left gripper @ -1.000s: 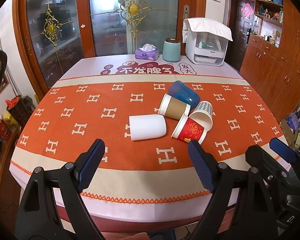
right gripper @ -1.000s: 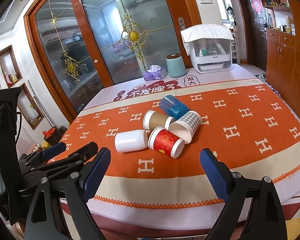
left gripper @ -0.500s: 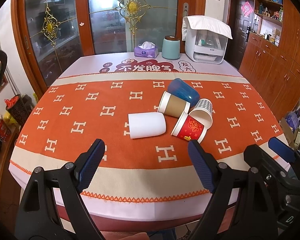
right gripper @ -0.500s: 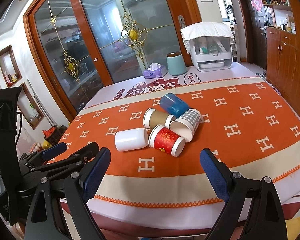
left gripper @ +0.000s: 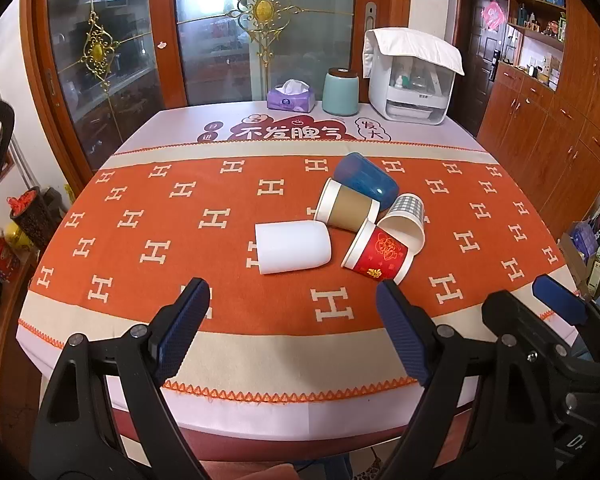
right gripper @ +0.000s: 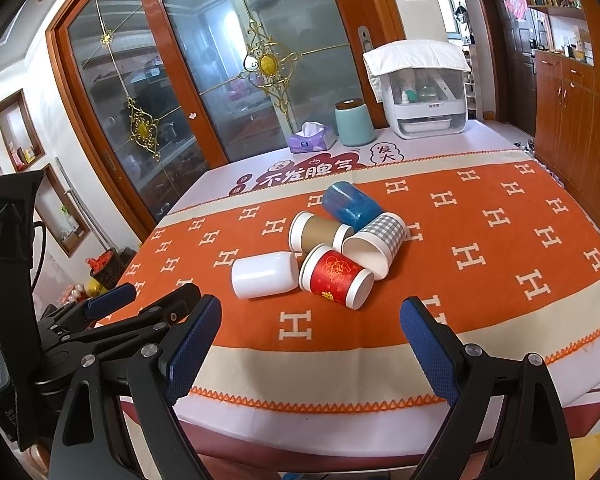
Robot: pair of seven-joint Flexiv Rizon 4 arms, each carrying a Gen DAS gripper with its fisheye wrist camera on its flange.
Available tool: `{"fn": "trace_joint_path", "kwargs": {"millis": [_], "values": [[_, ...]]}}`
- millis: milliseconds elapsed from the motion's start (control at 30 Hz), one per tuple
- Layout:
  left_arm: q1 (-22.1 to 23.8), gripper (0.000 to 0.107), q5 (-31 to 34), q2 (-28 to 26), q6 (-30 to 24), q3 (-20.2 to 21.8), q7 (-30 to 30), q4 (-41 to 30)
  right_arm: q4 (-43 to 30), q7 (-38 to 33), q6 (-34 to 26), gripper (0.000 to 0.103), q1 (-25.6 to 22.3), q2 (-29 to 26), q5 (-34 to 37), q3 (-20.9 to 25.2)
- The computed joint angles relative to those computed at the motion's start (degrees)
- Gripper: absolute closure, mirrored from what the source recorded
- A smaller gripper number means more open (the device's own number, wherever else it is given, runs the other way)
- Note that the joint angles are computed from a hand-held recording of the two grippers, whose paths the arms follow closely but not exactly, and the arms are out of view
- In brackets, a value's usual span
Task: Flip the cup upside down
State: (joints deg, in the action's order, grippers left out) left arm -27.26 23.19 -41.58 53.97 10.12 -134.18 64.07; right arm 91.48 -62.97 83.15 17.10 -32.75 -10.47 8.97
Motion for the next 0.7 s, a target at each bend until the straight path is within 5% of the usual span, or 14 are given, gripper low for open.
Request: {"fn": "trace_joint_path", "kwargs": {"millis": [200,433,700], "values": [[1.04,0.023,-0.99,-0.78,-0.57,-1.27,3.65,-1.05,-1.97,-0.7,-2.53,0.011,-0.87,-0.87,0.74,1.2],[4.6,0.023,-6.5,-2.92,-0.8,-5.43,17.11,-3.58,-5.43,-1.1,-5.91,0.011,-0.87,-3.0,2.08,1.17],[5.53,0.029,-7.96,-6.52,-4.05,-4.35,28.69,-10.14,-12.45,-2.22,-11.37,0.011,-1.25,-7.97,3.61,1.75]]}}
